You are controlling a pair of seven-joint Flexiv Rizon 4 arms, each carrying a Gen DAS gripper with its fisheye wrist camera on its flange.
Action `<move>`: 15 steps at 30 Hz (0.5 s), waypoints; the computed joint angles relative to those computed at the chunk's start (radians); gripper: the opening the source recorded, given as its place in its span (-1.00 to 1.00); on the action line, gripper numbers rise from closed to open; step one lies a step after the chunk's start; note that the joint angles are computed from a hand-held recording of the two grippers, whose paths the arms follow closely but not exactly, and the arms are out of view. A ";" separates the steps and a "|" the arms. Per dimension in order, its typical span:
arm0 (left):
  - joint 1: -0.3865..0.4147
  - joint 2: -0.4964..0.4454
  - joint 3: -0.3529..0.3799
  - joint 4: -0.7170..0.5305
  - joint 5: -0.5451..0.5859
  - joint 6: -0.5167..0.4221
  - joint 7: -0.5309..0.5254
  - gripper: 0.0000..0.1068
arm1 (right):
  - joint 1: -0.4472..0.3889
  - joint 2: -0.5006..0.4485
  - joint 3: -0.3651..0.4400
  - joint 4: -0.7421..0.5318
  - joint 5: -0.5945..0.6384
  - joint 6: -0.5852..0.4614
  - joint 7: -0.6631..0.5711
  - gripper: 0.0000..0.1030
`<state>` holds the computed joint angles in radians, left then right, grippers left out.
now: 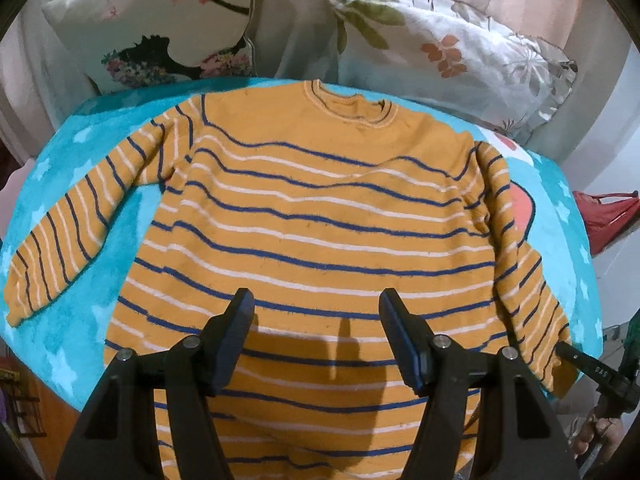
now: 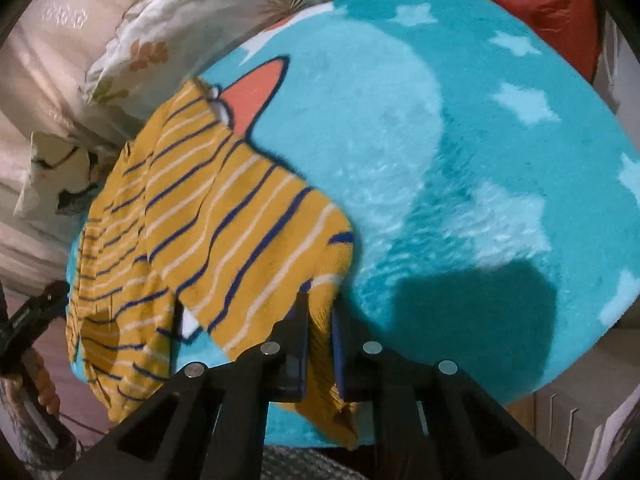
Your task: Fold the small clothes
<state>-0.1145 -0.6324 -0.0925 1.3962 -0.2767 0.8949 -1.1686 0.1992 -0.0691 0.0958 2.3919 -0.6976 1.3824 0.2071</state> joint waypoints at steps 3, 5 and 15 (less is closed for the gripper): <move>0.000 0.008 0.009 0.004 0.002 0.034 -0.015 0.20 | -0.062 0.117 -0.014 0.071 -0.103 -0.040 0.107 -0.81; 0.002 0.012 0.021 0.003 0.008 0.055 -0.037 0.20 | -0.113 0.213 0.002 0.103 -0.073 -0.146 0.091 -0.82; 0.019 0.019 0.096 -0.013 0.090 0.075 -0.190 0.26 | -0.277 0.307 0.024 0.060 0.037 -0.326 -0.068 -0.83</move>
<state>-0.0955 -0.6136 0.0037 1.3837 -0.1866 0.9697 -1.3583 -0.0775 0.2380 0.1194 2.4516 -0.6604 1.0568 0.1392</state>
